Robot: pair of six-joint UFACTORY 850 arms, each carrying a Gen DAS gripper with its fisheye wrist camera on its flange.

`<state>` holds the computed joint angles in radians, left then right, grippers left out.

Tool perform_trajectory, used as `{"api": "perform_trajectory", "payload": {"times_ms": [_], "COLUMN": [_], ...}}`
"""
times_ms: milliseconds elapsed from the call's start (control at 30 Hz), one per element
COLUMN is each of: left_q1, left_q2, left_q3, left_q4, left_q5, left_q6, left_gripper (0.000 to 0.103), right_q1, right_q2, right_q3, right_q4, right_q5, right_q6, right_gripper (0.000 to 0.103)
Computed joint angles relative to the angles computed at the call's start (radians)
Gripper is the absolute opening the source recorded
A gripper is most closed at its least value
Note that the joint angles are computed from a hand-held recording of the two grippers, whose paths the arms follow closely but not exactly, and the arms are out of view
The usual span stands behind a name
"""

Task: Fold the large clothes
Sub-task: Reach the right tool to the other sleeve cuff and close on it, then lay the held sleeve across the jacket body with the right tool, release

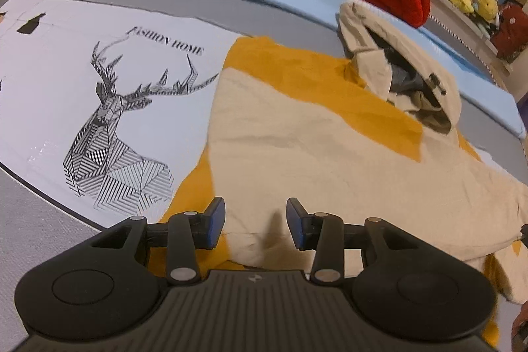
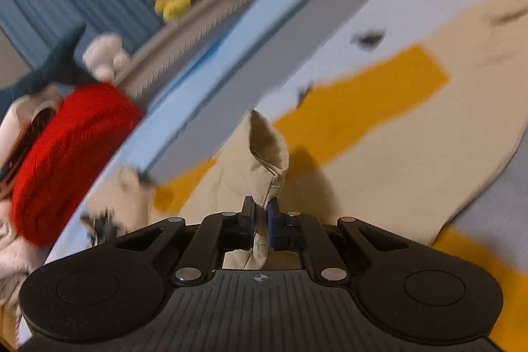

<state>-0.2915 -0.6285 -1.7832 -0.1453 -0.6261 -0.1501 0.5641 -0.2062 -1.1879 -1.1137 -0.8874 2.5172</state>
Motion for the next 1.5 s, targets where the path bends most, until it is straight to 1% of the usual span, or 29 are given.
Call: {"api": "perform_trajectory", "payload": {"times_ms": [33,67,100,167,200,233,267,300,333,400,433,467,500,533,567,633,700,767,800,833,900,933,1000,1067,1133,1233,1333,1400,1500], "left_q1": [0.001,0.004,0.005,0.001,-0.004,-0.007,-0.009,-0.008,-0.007,-0.009,-0.011,-0.011,-0.007,-0.002,0.0,0.003,0.0,-0.001,-0.001,0.0,0.007,0.003,-0.01,-0.027,-0.038,-0.054,-0.072,-0.082,-0.087], "left_q2": [-0.004,-0.01,-0.017,-0.029,-0.036,-0.042,-0.047,-0.051,-0.051,-0.036,-0.021,-0.01,-0.003,-0.007,-0.021,-0.045,-0.038,-0.015,-0.021,-0.037,-0.046,-0.04,-0.012,0.025,0.063,0.093,0.137,0.162,0.194], "left_q3": [0.0,-0.002,-0.005,-0.012,-0.018,-0.021,-0.025,-0.027,-0.028,-0.015,0.001,0.013,0.023,0.021,0.006,-0.012,-0.012,0.007,0.002,-0.014,-0.02,-0.022,-0.011,0.01,0.037,0.061,0.112,0.14,0.178], "left_q4": [-0.006,-0.013,-0.011,0.032,0.077,0.12,0.15,0.16,0.167,0.186,0.179,0.152,0.097,0.036,0.018,0.027,0.049,0.026,0.023,0.035,0.007,0.019,0.039,0.073,0.047,-0.002,0.03,0.039,-0.006], "left_q5": [-0.008,-0.018,-0.029,-0.051,-0.066,-0.081,-0.097,-0.108,-0.114,-0.09,-0.054,-0.024,-0.002,-0.012,-0.046,-0.104,-0.095,-0.054,-0.071,-0.113,-0.143,-0.138,-0.099,-0.057,-0.02,-0.003,0.03,0.049,0.069], "left_q6": [0.003,0.008,0.008,-0.009,-0.03,-0.052,-0.076,-0.09,-0.104,-0.139,-0.144,-0.124,-0.075,-0.025,-0.011,-0.03,-0.039,0.0,0.014,0.002,-0.015,-0.031,-0.023,0.001,0.067,0.131,0.15,0.156,0.207], "left_gripper": [0.045,0.045,0.045,0.045,0.045,0.045,0.045,0.045,0.045,0.045,0.044,0.044,0.044,0.044,0.044,0.042,0.042,0.043,0.043,0.042,0.042,0.042,0.043,0.045,0.046,0.046,0.046,0.046,0.046], "right_q1": [-0.004,-0.012,-0.019,-0.01,-0.007,-0.004,-0.001,-0.002,-0.011,-0.044,-0.063,-0.08,-0.089,-0.088,-0.089,-0.077,-0.065,-0.072,-0.072,-0.084,-0.107,-0.117,-0.11,-0.097,-0.076,-0.041,-0.005,0.012,0.033], "right_q2": [-0.001,-0.01,-0.019,-0.026,-0.034,-0.035,-0.03,-0.021,-0.012,0.03,0.03,0.021,0.007,0.002,-0.006,-0.014,-0.015,-0.014,-0.01,-0.008,-0.008,-0.01,0.0,0.018,0.037,0.07,0.101,0.118,0.167], "right_q3": [-0.003,-0.015,-0.026,-0.035,-0.047,-0.045,-0.038,-0.024,-0.006,0.061,0.076,0.076,0.07,0.07,0.064,0.046,0.025,0.019,0.024,0.03,0.035,0.031,0.03,0.023,0.012,0.008,0.011,0.017,0.047], "right_q4": [0.038,0.092,0.156,0.204,0.191,0.162,0.122,0.077,0.047,0.041,0.066,0.117,0.206,0.273,0.298,0.317,0.319,0.266,0.24,0.252,0.399,0.453,0.45,0.379,0.285,0.16,0.06,0.008,-0.038], "right_q5": [-0.01,-0.016,-0.029,-0.102,-0.122,-0.119,-0.101,-0.06,0.003,0.193,0.278,0.33,0.346,0.336,0.334,0.306,0.274,0.266,0.273,0.297,0.318,0.306,0.253,0.22,0.167,0.078,-0.022,-0.076,-0.134], "right_q6": [-0.028,-0.069,-0.111,-0.128,-0.131,-0.125,-0.116,-0.096,-0.077,-0.048,-0.053,-0.091,-0.171,-0.249,-0.298,-0.348,-0.367,-0.357,-0.344,-0.352,-0.44,-0.473,-0.447,-0.423,-0.399,-0.4,-0.436,-0.459,-0.488], "right_gripper": [0.015,0.019,0.025,0.028,0.028,0.028,0.028,0.031,0.039,0.046,0.046,0.046,0.046,0.045,0.045,0.045,0.045,0.046,0.049,0.052,0.052,0.052,0.052,0.052,0.052,0.052,0.052,0.052,0.052]}}
